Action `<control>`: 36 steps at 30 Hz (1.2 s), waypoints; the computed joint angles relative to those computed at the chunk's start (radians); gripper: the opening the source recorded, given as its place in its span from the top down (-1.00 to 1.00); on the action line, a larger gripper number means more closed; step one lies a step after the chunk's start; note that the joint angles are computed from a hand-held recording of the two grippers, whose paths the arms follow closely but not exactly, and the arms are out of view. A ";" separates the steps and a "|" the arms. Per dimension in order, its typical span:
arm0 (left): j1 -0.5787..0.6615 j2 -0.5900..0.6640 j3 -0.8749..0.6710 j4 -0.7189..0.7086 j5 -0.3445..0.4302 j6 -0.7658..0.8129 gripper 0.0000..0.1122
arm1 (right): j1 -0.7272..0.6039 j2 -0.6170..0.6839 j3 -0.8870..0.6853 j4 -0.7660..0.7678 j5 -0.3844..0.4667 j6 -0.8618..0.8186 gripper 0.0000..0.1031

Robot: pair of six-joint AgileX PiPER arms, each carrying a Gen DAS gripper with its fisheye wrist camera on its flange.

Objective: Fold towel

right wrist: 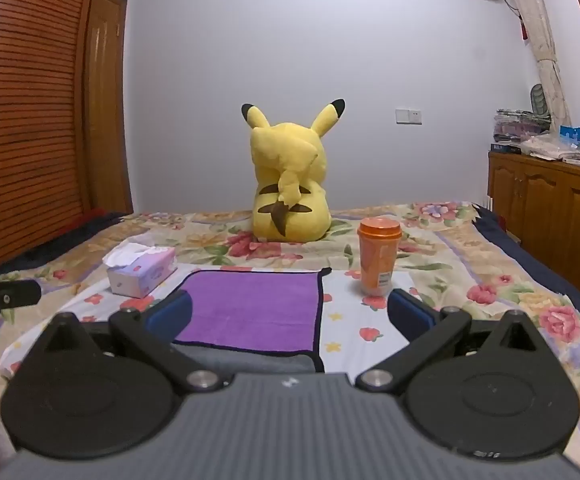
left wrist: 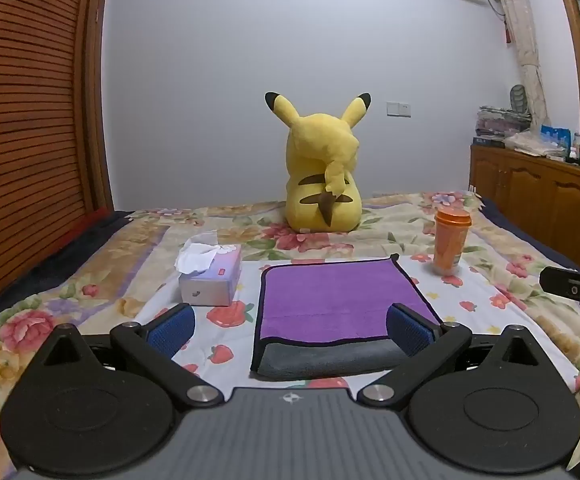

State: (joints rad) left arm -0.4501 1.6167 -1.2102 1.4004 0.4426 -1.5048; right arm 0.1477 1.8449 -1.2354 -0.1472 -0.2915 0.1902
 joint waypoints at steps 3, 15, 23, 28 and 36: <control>-0.001 -0.001 0.003 0.016 0.001 -0.016 -0.84 | 0.003 0.000 0.005 0.031 -0.014 -0.037 -1.00; 0.001 0.004 0.004 0.035 -0.002 -0.031 -0.84 | 0.007 -0.001 0.006 0.041 -0.011 -0.046 -1.00; -0.004 -0.013 0.009 0.018 0.005 -0.012 -0.84 | 0.008 -0.003 0.009 0.042 -0.013 -0.045 -1.00; -0.004 -0.013 0.011 0.022 0.006 -0.017 -0.84 | 0.008 -0.004 0.010 0.042 -0.013 -0.044 -1.00; -0.005 -0.013 0.011 0.026 0.007 -0.020 -0.84 | 0.009 -0.004 0.011 0.047 -0.015 -0.051 -1.00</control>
State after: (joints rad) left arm -0.4554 1.6036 -1.1988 1.4260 0.4497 -1.5249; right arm 0.1571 1.8413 -1.2243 -0.0998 -0.3069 0.1397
